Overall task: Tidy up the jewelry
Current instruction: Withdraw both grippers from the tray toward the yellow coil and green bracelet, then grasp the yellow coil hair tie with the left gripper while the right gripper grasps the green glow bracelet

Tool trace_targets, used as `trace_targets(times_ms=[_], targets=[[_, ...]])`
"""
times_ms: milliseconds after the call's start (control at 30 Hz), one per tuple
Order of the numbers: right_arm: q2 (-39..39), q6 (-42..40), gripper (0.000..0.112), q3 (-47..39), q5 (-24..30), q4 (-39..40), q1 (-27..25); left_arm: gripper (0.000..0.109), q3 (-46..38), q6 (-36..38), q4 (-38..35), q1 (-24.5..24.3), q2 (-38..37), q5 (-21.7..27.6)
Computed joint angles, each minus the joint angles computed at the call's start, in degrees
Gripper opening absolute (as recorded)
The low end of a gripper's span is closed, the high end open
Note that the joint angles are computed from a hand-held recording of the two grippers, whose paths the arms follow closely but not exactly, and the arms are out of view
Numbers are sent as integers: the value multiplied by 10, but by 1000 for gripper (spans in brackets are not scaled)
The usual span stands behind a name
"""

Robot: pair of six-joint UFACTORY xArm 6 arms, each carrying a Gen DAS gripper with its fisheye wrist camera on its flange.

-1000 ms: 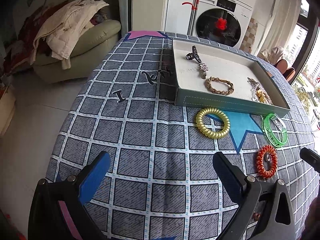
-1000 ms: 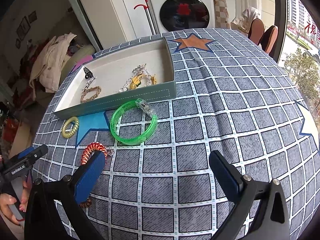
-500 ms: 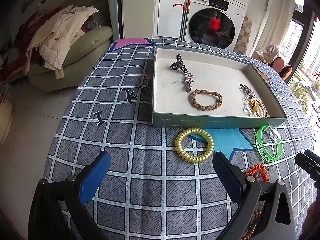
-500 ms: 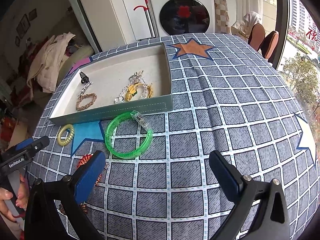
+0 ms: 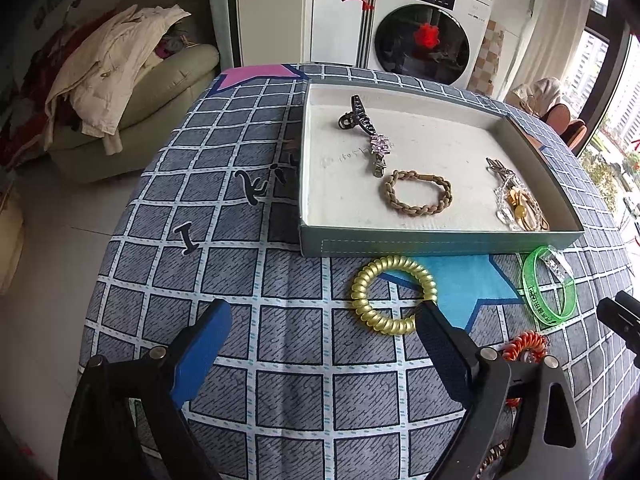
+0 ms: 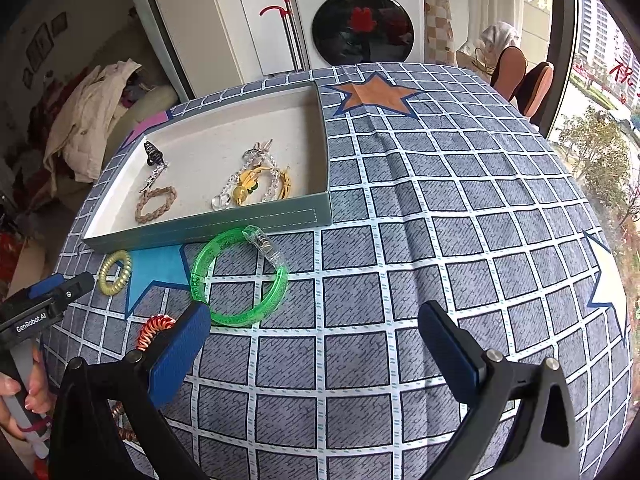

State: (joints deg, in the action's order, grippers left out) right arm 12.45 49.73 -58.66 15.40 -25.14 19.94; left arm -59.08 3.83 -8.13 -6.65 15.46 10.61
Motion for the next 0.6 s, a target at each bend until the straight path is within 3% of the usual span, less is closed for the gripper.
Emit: trace_targets(times_ms=[67, 133, 200, 433, 600], targets=[[9, -7, 103, -13, 7, -1, 2, 103, -4, -4, 9, -1, 5, -1], [19, -13, 100, -27, 16, -3, 4, 95, -14, -9, 17, -3, 13, 8], [31, -22, 99, -44, 27, 0, 6, 95, -24, -1, 6, -4, 21, 19], [79, -75, 81, -101, 51, 34, 15, 95, -33, -10, 21, -8, 33, 19], [110, -93, 76, -135, 72, 36, 22, 95, -40, -30, 49, -8, 42, 19]])
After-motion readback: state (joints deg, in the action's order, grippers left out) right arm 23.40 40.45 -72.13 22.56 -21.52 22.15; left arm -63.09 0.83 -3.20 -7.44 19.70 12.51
